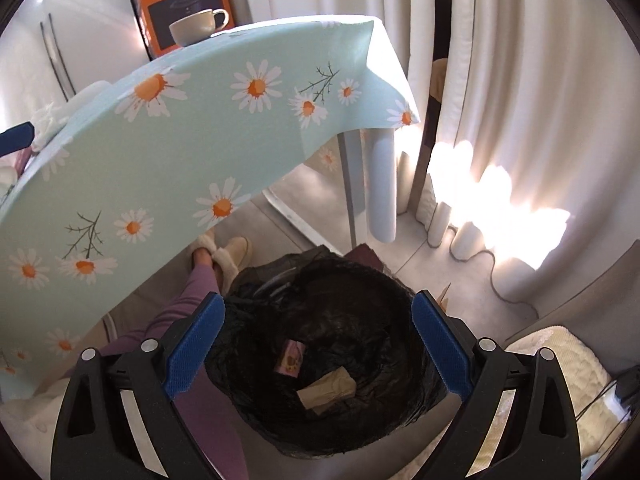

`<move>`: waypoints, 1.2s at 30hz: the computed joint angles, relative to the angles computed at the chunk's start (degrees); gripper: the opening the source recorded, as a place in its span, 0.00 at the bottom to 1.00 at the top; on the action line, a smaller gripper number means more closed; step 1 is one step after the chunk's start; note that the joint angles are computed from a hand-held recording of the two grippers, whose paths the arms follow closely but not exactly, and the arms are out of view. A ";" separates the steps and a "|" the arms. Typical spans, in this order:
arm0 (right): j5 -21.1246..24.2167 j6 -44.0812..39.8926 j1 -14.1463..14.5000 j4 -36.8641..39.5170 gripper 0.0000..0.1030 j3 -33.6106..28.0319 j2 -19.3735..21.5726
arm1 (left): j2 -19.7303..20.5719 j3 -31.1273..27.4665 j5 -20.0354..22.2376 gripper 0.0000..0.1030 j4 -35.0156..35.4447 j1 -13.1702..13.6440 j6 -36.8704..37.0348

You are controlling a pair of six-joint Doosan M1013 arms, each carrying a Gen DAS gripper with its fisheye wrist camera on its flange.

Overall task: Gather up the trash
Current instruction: 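Open both grippers to drop the box and bag into the bin, then grasp the white crumpled paper on the table with the left gripper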

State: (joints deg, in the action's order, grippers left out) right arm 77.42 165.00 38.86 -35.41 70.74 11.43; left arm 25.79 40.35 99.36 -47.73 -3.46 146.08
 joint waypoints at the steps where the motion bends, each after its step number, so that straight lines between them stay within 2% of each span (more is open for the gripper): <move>1: -0.43 0.23 0.16 -0.95 0.88 -0.58 0.19 | -0.19 0.04 -1.10 0.94 0.35 0.52 0.12; 5: -2.93 -0.45 0.57 -3.68 0.88 -3.00 1.18 | -0.82 0.08 -6.15 0.94 2.99 2.41 -0.34; 9: -7.51 -1.52 0.40 -3.15 0.88 -5.45 2.14 | -0.72 -1.03 -11.31 0.94 4.78 4.20 -4.47; 13: -5.71 -5.49 0.32 -3.34 0.88 -11.14 4.98 | -0.52 -2.35 -16.81 0.94 6.99 5.62 -8.14; 16: -5.35 -7.20 -0.08 -3.28 0.88 -14.41 6.45 | 0.42 -4.58 -19.36 0.94 10.17 6.28 -12.36; 23: -8.37 -8.95 -2.17 -1.49 0.88 -18.76 8.49 | 2.67 -8.57 -24.45 0.94 20.15 7.69 -23.41; 25: -8.18 -9.97 -2.48 -1.45 0.88 -20.09 9.29 | 3.69 -9.97 -24.65 0.94 23.45 7.87 -26.20; 36: -5.04 -15.08 -3.43 -1.24 0.88 -26.30 13.42 | 11.43 -21.26 -16.97 0.94 33.32 8.84 -39.88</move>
